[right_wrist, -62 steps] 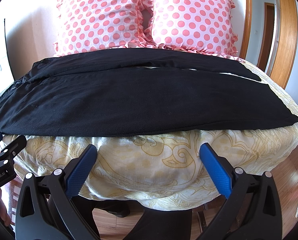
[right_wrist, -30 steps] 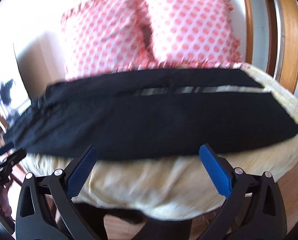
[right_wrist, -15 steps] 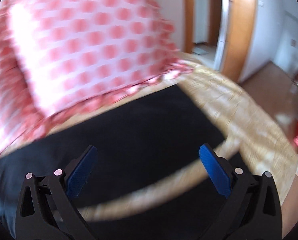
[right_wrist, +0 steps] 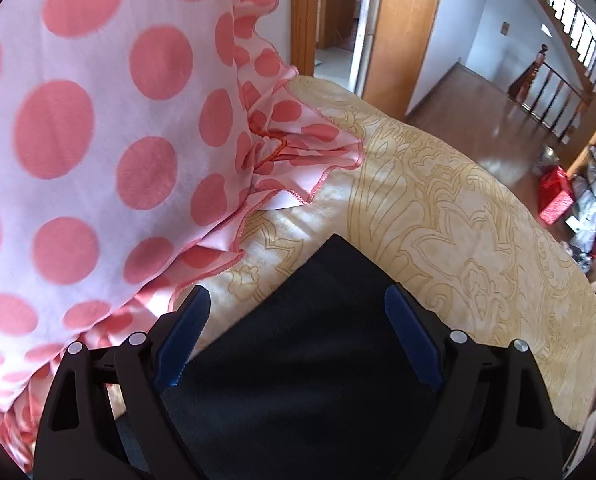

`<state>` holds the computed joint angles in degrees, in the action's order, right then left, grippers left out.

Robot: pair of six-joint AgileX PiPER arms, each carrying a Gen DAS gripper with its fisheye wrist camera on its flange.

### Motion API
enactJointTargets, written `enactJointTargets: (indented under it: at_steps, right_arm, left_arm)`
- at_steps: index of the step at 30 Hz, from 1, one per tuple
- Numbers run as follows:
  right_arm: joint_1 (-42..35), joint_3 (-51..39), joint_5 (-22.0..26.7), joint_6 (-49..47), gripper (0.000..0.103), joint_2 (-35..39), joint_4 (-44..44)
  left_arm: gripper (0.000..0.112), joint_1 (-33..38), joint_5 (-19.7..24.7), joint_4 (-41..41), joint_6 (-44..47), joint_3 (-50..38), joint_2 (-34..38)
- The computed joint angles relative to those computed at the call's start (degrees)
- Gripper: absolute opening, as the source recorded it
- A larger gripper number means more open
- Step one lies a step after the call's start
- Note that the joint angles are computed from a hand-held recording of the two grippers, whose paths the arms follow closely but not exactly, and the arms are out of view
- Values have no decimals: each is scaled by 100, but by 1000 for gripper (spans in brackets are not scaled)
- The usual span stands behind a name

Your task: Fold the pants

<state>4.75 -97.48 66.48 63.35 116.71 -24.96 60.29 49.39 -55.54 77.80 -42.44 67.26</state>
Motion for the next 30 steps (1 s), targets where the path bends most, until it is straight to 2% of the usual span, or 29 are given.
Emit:
enactJointTargets:
  at_steps: [3, 5, 8, 9, 10, 11, 14, 16, 18, 21, 23, 28, 29, 30]
  right_arm:
    - [62, -171, 220, 116, 84, 183, -24]
    - [28, 200, -176, 337, 80, 0, -65]
    - [62, 530, -276, 534, 56, -216, -266]
    - [41, 692, -372, 611, 43, -335, -284]
    - [-32, 1019, -668, 705, 34, -567, -243]
    - [-97, 1350, -988, 763, 30, -805, -194]
    - [-502, 2606, -2443, 599, 15, -1699, 422]
    - [-494, 3097, -2794, 628, 8, -2135, 489]
    - [-412, 3695, -3084, 728, 8, -2741, 396]
    - [-330, 4671, -3479, 467, 8, -3916, 699]
    - [-137, 5265, -3535, 511, 8, -4683, 723]
    - [1323, 6465, -2613, 2019, 8, -6689, 148]
    - [1378, 6657, -2564, 2026, 8, -6895, 333]
    - [1204, 6815, -2745, 1968, 8, -6871, 403]
  left_arm:
    - [101, -118, -190, -58, 177, 121, -112]
    - [101, -126, -235, -76, 308, 180, -171]
    - [101, 7, -137, -225, 639, 255, -228]
    - [101, 109, -17, -304, 782, 266, -221]
    - [101, 216, 161, -354, 897, 243, -175]
    - [101, 294, 296, -377, 964, 220, -134]
    - [101, 546, 629, -398, 1132, 183, -41]
    - [101, 674, 691, -391, 1219, 214, -71]
    - [101, 886, 737, -469, 1407, 308, -180]
    - [101, 1396, 987, -730, 1893, 448, -304]
    - [101, 1700, 1106, -922, 2219, 553, -377]
    - [101, 2468, 1609, -1517, 3088, 879, -450]
    - [101, 2623, 1718, -1668, 3280, 980, -481]
    - [101, 2678, 1758, -1726, 3364, 1021, -503]
